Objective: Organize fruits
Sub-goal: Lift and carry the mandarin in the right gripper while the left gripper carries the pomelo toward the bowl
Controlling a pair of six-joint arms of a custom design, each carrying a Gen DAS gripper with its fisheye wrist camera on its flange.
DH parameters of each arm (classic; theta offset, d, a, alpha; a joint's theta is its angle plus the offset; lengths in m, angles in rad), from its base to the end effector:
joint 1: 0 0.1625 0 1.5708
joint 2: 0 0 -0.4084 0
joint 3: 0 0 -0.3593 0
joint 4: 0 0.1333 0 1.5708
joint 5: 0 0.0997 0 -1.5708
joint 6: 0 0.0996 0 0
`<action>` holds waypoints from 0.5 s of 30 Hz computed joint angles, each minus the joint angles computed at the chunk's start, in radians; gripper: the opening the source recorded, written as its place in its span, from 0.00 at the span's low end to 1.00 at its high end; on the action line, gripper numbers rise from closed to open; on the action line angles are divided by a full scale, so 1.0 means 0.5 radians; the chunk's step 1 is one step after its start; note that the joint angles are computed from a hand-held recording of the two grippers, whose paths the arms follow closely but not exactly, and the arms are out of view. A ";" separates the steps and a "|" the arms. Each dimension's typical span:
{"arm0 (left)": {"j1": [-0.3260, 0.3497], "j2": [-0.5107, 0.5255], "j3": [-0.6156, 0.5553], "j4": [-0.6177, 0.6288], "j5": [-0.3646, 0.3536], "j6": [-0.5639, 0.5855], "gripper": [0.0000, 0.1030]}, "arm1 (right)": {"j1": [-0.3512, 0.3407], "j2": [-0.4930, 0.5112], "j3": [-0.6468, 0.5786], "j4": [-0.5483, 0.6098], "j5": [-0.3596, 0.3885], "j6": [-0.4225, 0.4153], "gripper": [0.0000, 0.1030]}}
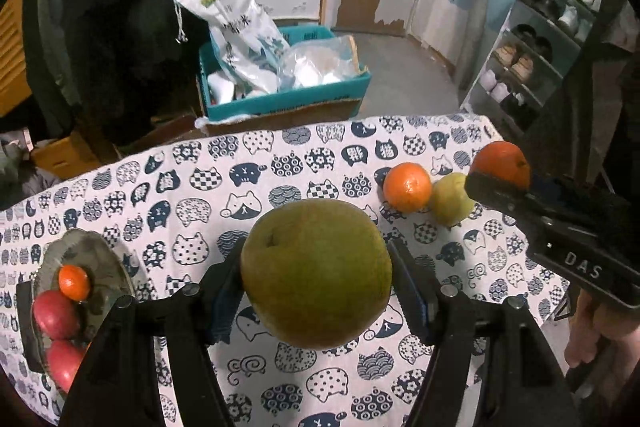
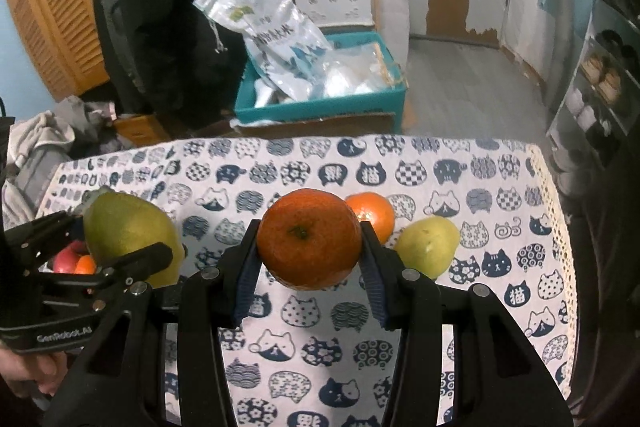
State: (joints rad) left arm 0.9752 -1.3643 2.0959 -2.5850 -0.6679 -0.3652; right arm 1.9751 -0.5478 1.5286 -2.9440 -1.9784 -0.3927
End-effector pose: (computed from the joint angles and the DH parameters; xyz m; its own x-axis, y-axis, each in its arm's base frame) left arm -0.0852 -0.5028 0.2908 -0.7860 -0.1287 -0.6047 0.2763 0.8019 -0.5297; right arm 0.3520 -0.5843 0.0303 -0.6958 -0.5300 0.4847 -0.6816 0.7000 -0.2131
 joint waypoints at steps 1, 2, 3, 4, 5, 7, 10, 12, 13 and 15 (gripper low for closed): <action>-0.014 -0.024 0.010 0.006 0.005 -0.006 0.67 | 0.009 -0.003 0.001 -0.002 0.008 0.000 0.44; -0.027 -0.044 0.019 0.011 0.011 -0.009 0.67 | 0.019 -0.007 0.003 -0.006 0.017 -0.001 0.44; -0.042 -0.066 0.030 0.016 0.019 -0.014 0.67 | 0.029 -0.010 0.005 -0.011 0.023 -0.001 0.44; -0.057 -0.090 0.044 0.021 0.028 -0.022 0.67 | 0.040 -0.011 0.004 -0.012 0.028 -0.003 0.44; -0.067 -0.109 0.053 0.023 0.034 -0.024 0.67 | 0.051 -0.012 0.003 -0.016 0.036 -0.006 0.44; -0.090 -0.156 0.075 0.035 0.050 -0.034 0.67 | 0.074 -0.011 -0.001 -0.020 0.049 -0.014 0.44; -0.127 -0.223 0.114 0.053 0.094 -0.042 0.67 | 0.102 -0.008 -0.001 -0.034 0.065 -0.024 0.44; -0.145 -0.264 0.134 0.065 0.115 -0.049 0.67 | 0.120 -0.008 -0.006 -0.028 0.088 -0.018 0.44; -0.151 -0.289 0.143 0.074 0.120 -0.058 0.67 | 0.128 -0.008 -0.010 -0.022 0.099 -0.013 0.44; -0.160 -0.337 0.159 0.092 0.128 -0.073 0.67 | 0.149 0.001 -0.026 -0.010 0.120 -0.001 0.44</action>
State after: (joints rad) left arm 0.8950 -1.5326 2.1753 -2.5392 -0.6040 -0.4017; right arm 2.0494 -0.5475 1.5158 -2.9489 -1.9186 -0.3931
